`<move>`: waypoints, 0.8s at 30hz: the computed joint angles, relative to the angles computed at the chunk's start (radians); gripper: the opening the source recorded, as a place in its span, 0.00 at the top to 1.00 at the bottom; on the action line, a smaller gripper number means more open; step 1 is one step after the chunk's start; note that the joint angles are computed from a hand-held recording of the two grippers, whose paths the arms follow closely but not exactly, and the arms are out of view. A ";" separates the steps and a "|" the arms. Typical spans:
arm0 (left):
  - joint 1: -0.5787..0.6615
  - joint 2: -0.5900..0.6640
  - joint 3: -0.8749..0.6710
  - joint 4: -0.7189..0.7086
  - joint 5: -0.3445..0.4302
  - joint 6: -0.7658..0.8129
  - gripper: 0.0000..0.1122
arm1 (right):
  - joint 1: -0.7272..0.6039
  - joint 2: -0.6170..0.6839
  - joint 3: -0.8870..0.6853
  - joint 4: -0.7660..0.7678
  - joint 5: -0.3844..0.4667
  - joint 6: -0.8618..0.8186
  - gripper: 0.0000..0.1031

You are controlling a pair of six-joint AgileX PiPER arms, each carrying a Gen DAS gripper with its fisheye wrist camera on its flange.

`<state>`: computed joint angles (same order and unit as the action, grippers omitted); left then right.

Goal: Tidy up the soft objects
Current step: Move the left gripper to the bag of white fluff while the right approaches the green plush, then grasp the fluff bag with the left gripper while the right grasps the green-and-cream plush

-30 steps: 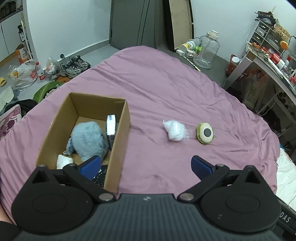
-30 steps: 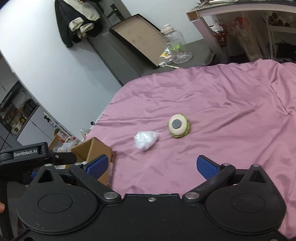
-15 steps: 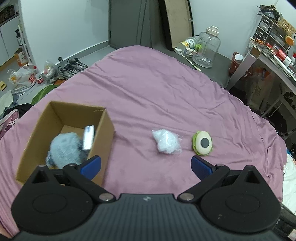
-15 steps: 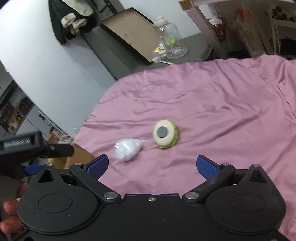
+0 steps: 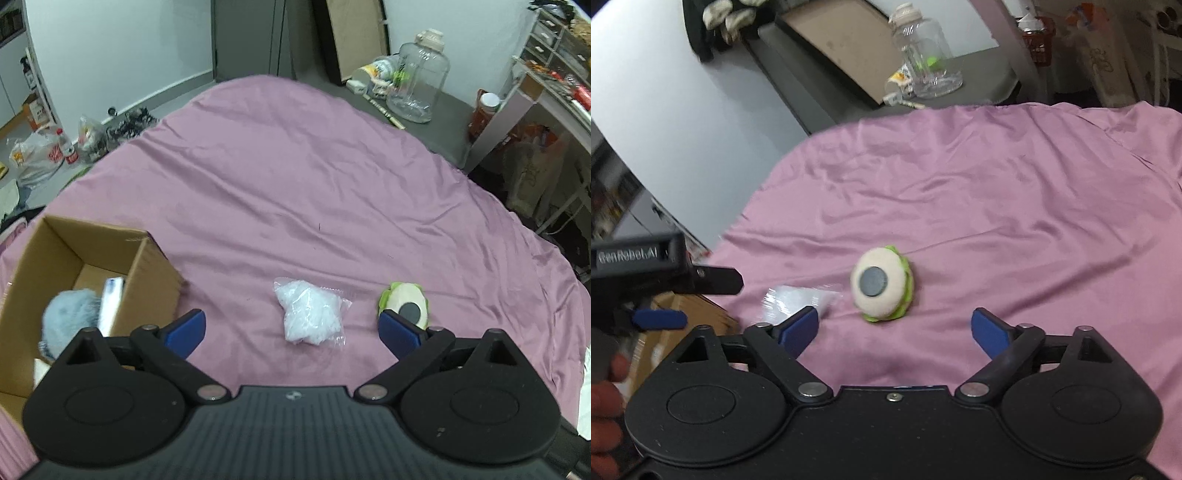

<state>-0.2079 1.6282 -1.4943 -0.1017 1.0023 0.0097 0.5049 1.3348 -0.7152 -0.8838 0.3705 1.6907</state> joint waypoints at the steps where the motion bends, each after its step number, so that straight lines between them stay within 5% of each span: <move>1: -0.003 0.018 -0.009 0.005 -0.001 -0.012 0.11 | -0.012 0.018 -0.007 0.009 -0.014 -0.024 0.18; 9: -0.006 0.112 -0.016 -0.005 -0.050 -0.057 0.23 | -0.062 0.156 -0.055 -0.044 -0.120 -0.060 0.20; 18: -0.015 0.216 -0.047 -0.037 -0.051 -0.081 0.46 | -0.036 0.240 -0.105 -0.226 -0.072 0.056 0.22; 23: -0.001 0.229 -0.048 -0.098 -0.044 -0.049 0.61 | -0.015 0.268 -0.140 -0.216 -0.006 0.019 0.45; 24: -0.002 0.227 -0.046 -0.096 -0.047 -0.046 0.62 | -0.018 0.267 -0.141 -0.214 -0.014 0.012 0.60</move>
<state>-0.2102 1.8551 -1.5399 -0.1975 0.9553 -0.0366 0.4868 1.6021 -0.8561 -1.0976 0.3562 1.7026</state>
